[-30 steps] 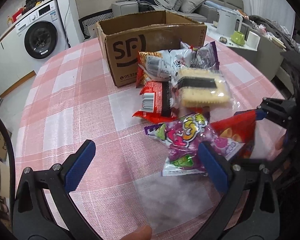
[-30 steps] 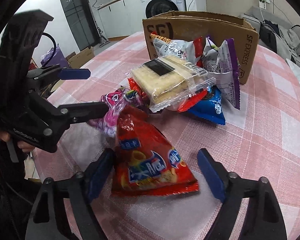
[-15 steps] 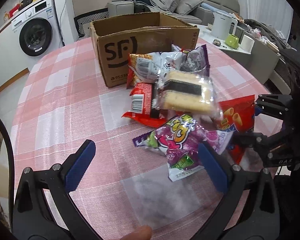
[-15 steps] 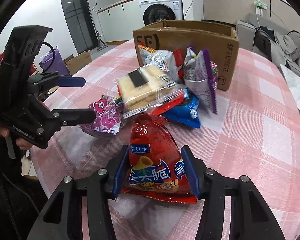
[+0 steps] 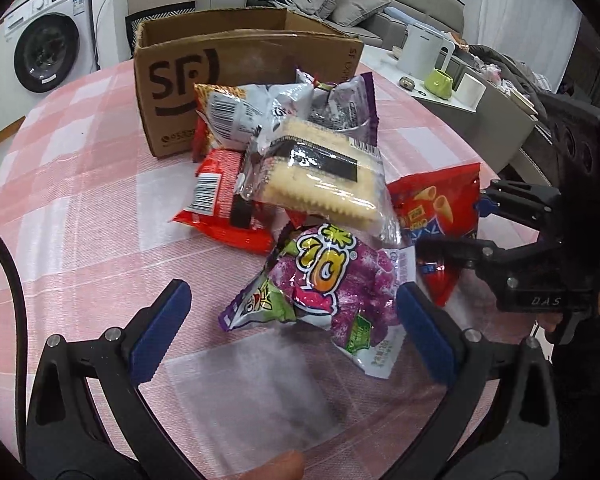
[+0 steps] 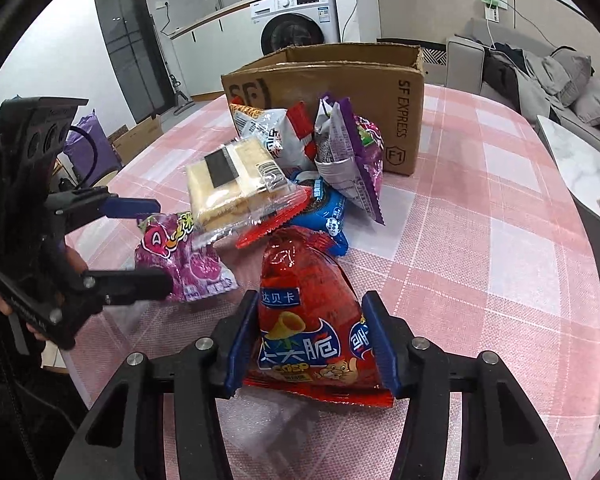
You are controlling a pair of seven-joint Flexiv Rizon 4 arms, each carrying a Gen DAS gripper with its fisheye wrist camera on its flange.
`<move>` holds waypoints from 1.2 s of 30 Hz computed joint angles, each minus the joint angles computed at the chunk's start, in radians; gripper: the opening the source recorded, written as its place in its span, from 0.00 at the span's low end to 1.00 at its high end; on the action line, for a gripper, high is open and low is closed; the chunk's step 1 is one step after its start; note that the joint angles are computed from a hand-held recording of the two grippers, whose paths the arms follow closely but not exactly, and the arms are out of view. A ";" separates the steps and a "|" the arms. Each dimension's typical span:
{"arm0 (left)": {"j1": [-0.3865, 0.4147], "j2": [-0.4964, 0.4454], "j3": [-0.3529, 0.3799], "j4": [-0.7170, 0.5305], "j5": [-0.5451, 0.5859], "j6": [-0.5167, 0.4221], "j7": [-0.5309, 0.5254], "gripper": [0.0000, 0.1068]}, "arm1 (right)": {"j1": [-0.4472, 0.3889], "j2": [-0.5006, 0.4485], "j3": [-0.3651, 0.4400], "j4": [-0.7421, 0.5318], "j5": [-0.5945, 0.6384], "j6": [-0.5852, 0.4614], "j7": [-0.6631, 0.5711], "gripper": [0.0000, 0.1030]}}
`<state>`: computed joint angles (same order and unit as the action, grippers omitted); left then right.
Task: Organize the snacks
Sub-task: 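Grasp the red chip bag with the right tool while the left tool grasps the purple candy bag, then lift both bags over the cardboard box and lower them inside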
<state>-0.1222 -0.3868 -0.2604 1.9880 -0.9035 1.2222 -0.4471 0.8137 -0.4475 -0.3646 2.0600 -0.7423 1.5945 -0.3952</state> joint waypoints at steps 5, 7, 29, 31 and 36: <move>0.001 -0.003 -0.016 0.002 -0.049 -0.011 0.011 0.78 | 0.000 -0.004 0.003 0.003 0.011 0.009 -0.009 0.51; 0.004 -0.004 -0.009 -0.008 -0.042 -0.050 0.010 0.61 | 0.015 -0.002 -0.013 0.009 0.014 0.014 -0.009 0.51; -0.038 0.082 0.058 0.035 -0.250 -0.101 0.262 0.27 | 0.279 -0.001 -0.275 0.080 0.212 0.100 -0.129 0.51; -0.040 0.091 0.063 0.037 -0.265 -0.098 0.275 0.27 | 0.324 -0.002 -0.321 0.091 0.239 0.110 -0.143 0.50; -0.047 0.106 0.073 0.039 -0.324 -0.087 0.309 0.27 | 0.443 -0.013 -0.441 0.117 0.319 0.152 -0.185 0.50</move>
